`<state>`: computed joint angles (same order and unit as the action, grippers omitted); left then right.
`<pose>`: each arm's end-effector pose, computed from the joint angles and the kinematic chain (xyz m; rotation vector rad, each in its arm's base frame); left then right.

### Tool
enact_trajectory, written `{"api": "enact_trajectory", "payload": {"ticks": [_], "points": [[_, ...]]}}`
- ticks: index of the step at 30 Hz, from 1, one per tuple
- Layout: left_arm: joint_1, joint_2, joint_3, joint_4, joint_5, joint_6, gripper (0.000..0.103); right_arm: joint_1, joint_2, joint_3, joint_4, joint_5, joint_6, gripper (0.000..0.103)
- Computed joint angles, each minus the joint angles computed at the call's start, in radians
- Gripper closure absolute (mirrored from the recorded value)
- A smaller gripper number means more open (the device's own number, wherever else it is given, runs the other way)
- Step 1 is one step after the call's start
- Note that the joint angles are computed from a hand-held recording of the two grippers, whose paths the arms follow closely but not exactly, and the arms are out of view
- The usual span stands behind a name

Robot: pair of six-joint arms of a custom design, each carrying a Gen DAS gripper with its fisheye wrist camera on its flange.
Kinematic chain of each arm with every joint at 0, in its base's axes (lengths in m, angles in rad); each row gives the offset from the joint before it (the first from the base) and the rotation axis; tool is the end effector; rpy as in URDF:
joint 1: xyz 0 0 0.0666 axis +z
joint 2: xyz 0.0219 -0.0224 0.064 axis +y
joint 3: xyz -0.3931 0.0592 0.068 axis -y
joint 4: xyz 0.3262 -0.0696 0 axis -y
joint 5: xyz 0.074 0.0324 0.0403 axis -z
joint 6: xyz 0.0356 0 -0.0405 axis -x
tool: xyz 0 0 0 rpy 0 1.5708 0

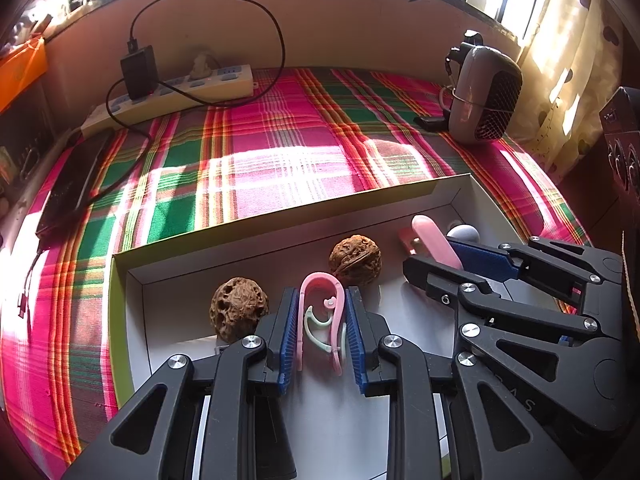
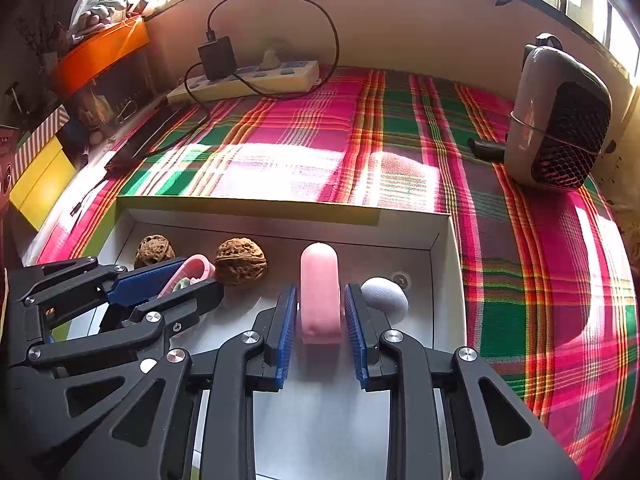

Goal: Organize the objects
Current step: 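Open the right tool to release the pink case in the box, then open the left tool to release the pink clip while the right tool withdraws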

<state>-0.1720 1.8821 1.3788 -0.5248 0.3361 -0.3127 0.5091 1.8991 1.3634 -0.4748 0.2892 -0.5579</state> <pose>0.5380 -0.1058 0.2344 0.7297 2.4498 -0.3822 0.4861 0.2592 0.2226 0.1668 2.5135 0.0527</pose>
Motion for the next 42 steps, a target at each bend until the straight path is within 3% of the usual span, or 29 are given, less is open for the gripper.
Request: {"api": "enact_trajectory", "payload": {"ticks": [10,18,42], "points": [[0.008,-0.012,-0.012,0.005,0.001,0.009,0.079,0.006,-0.015,-0.014,0.0,0.021,-0.018,0.068],[0.017,-0.055,-0.056,0.028,0.014,0.012,0.078,0.02,-0.047,-0.045,0.012,0.038,-0.046,0.067],[0.093,-0.279,-0.295,0.133,0.085,-0.017,0.078,0.163,-0.182,-0.157,0.004,0.186,-0.168,0.067]]}}
